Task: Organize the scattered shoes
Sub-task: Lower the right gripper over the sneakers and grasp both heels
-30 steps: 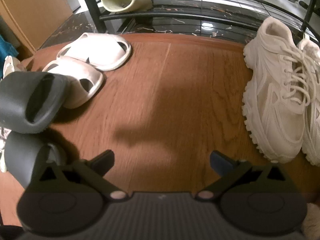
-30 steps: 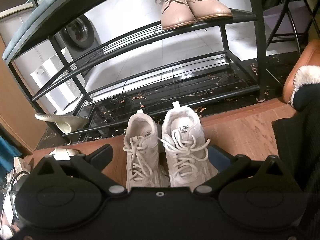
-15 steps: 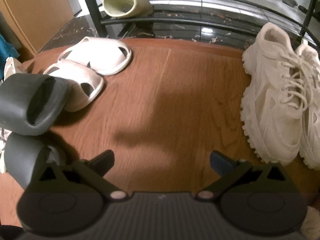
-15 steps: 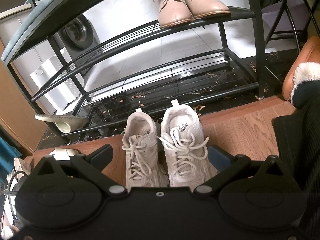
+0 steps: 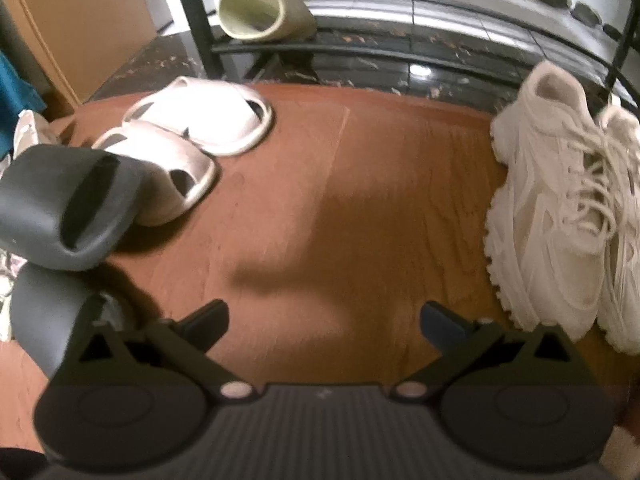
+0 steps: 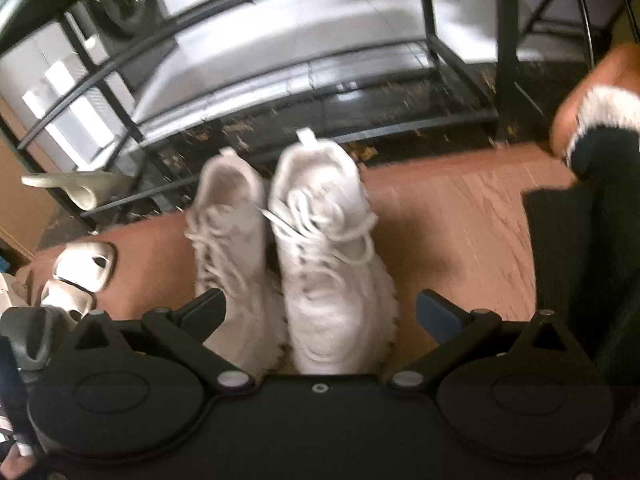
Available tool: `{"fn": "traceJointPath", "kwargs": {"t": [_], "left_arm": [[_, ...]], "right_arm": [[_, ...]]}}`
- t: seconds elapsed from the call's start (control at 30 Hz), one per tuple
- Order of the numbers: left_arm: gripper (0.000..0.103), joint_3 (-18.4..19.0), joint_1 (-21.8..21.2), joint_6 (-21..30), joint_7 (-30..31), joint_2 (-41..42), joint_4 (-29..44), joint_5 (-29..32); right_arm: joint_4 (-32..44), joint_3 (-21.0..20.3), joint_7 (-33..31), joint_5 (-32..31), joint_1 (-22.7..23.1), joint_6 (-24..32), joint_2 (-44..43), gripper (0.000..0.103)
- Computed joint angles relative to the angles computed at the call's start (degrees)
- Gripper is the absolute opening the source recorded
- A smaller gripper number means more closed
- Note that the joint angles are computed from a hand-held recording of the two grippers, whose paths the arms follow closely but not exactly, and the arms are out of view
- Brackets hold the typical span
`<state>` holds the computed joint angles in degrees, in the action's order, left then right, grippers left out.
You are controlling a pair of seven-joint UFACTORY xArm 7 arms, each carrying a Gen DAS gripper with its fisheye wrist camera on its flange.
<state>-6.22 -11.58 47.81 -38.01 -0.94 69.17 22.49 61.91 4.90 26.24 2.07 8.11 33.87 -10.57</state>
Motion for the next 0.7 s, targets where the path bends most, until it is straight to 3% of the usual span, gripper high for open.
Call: {"fn": "traceJointPath", "kwargs": {"t": [0.7], "left_arm": [[0.102,0.16,0.49,-0.63,-1.2,-0.56,-0.75,-0.46]], "right_arm": [[-1.34,-0.18,-1.07,1.12,0.4,0.93,0.73,0.103]]}}
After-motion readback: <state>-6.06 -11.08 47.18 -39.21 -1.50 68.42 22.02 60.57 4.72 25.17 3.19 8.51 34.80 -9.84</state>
